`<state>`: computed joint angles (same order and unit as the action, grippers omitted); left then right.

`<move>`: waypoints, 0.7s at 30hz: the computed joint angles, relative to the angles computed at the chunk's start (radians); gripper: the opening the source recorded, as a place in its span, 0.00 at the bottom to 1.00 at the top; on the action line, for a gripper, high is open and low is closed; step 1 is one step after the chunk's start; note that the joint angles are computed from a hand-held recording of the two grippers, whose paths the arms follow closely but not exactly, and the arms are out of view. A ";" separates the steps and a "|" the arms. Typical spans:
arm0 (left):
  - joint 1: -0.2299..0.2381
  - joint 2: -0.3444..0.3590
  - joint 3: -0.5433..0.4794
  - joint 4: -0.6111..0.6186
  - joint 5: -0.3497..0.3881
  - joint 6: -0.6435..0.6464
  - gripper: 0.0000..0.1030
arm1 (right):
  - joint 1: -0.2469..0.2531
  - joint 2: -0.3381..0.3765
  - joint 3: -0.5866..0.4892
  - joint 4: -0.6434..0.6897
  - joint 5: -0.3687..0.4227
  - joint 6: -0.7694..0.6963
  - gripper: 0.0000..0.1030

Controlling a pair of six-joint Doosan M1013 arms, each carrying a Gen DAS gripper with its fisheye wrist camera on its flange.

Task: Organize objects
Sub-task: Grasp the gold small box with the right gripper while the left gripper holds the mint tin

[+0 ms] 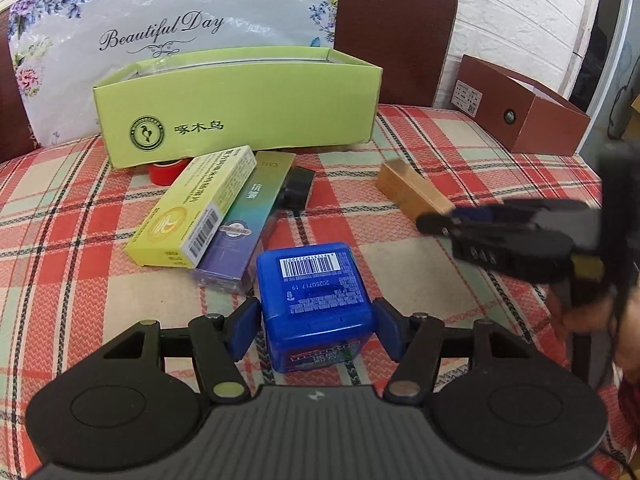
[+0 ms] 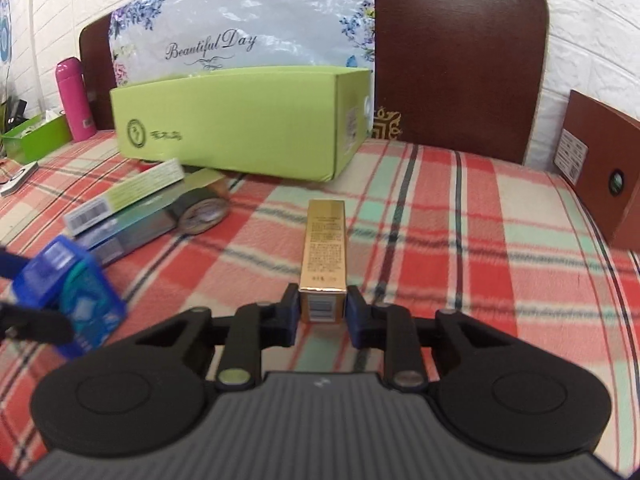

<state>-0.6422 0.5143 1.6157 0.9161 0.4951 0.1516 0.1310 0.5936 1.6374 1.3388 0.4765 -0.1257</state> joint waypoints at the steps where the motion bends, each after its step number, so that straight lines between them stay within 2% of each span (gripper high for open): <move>1: 0.000 -0.003 0.005 0.000 -0.001 -0.005 0.62 | 0.002 -0.013 0.023 0.023 -0.001 -0.016 0.23; 4: -0.004 -0.017 0.026 0.000 -0.003 -0.011 0.62 | 0.006 -0.054 0.093 0.084 0.004 -0.036 0.23; 9: -0.020 -0.055 0.081 0.000 0.003 -0.014 0.62 | 0.025 -0.130 0.202 0.073 -0.021 -0.007 0.23; 11: -0.026 -0.073 0.110 0.011 0.003 -0.040 0.62 | 0.025 -0.154 0.236 0.052 0.001 0.016 0.23; 13: -0.029 -0.088 0.133 0.024 0.007 -0.081 0.62 | 0.020 -0.169 0.258 0.021 0.055 0.049 0.23; 15: -0.034 -0.096 0.148 0.051 0.031 -0.151 0.62 | 0.025 -0.181 0.271 -0.019 0.070 0.073 0.27; 17: -0.034 -0.102 0.156 0.057 0.045 -0.189 0.62 | 0.037 -0.190 0.279 -0.008 0.045 0.038 0.38; 19: -0.034 -0.109 0.166 0.068 0.046 -0.226 0.63 | 0.046 -0.196 0.286 0.012 0.030 0.019 0.39; 21: -0.036 -0.114 0.174 0.101 0.052 -0.282 0.71 | 0.052 -0.197 0.287 0.023 0.029 0.018 0.40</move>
